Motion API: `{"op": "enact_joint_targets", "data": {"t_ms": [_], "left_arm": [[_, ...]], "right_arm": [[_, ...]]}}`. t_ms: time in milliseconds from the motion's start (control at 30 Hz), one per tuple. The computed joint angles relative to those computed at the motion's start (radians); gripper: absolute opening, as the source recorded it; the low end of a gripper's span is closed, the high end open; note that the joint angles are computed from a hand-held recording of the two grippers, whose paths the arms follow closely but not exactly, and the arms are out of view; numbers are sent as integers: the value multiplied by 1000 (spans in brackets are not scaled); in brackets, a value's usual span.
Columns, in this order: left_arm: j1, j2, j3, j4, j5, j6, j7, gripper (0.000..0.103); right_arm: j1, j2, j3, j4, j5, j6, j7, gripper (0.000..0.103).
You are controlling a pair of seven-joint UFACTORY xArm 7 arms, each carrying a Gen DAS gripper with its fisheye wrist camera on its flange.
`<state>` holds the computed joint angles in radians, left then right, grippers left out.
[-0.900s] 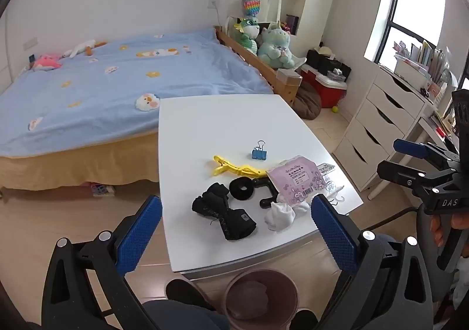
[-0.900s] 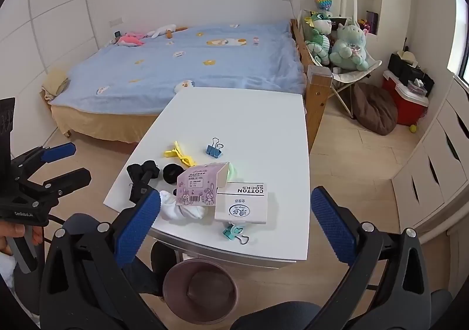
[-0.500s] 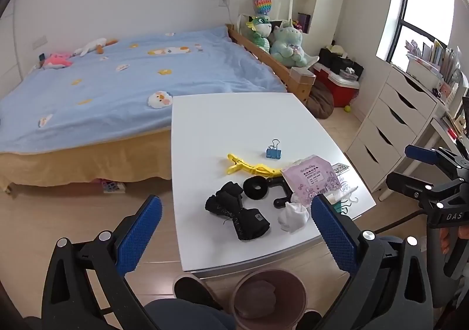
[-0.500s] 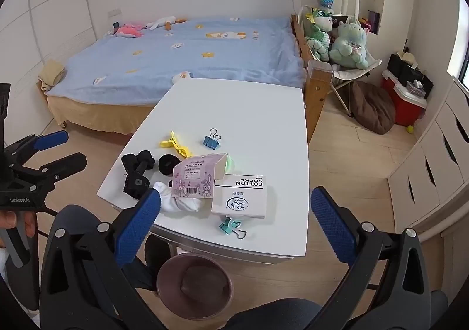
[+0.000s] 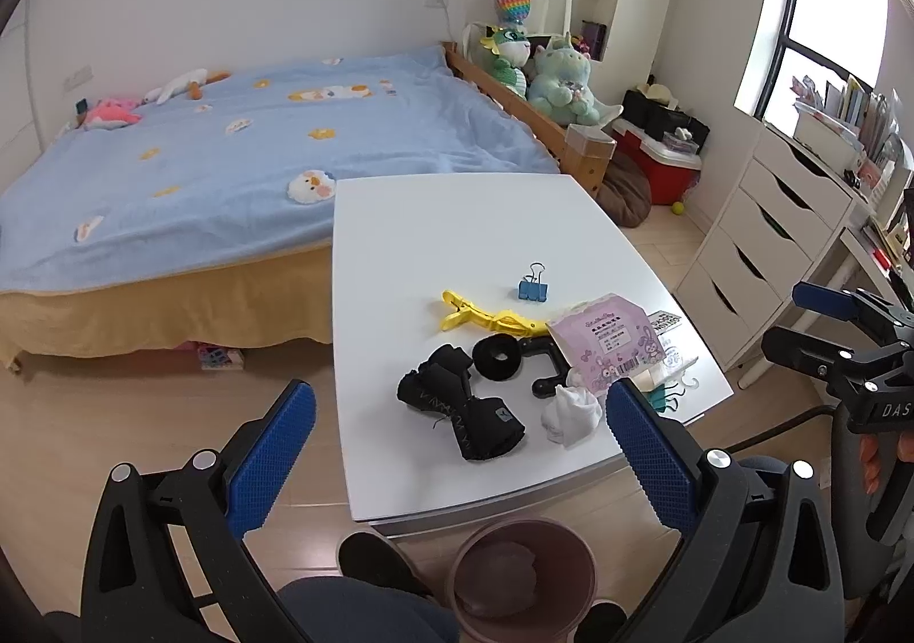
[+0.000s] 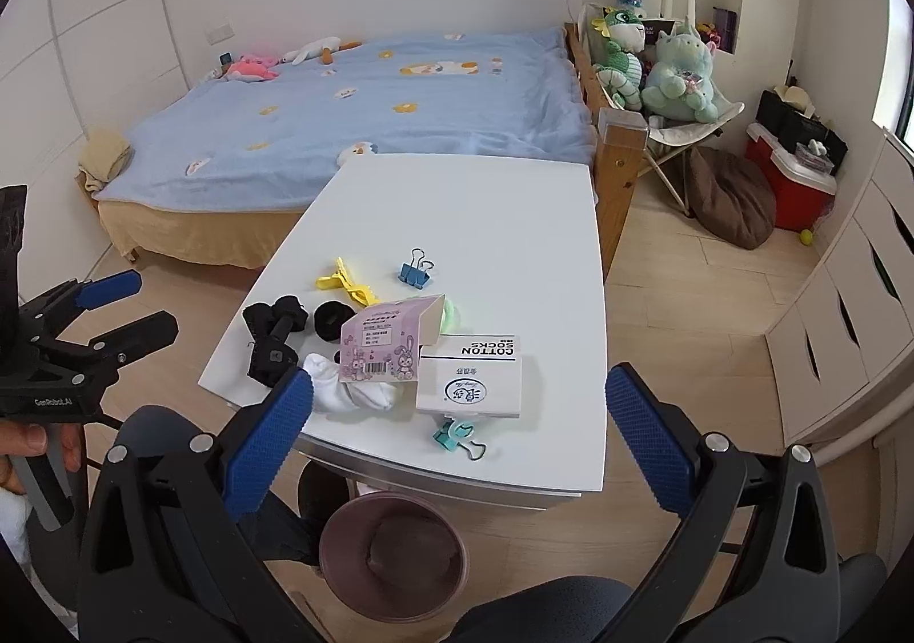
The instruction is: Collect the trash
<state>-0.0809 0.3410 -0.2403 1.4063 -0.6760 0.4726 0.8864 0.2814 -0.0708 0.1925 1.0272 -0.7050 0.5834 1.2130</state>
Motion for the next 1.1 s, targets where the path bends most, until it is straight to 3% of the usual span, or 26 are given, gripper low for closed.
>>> {"op": "enact_joint_targets", "data": {"t_ms": [1100], "left_arm": [[-1, -6, 6, -6, 13, 10, -24, 98]], "right_arm": [[13, 4, 4, 6, 2, 9, -10, 100]]}}
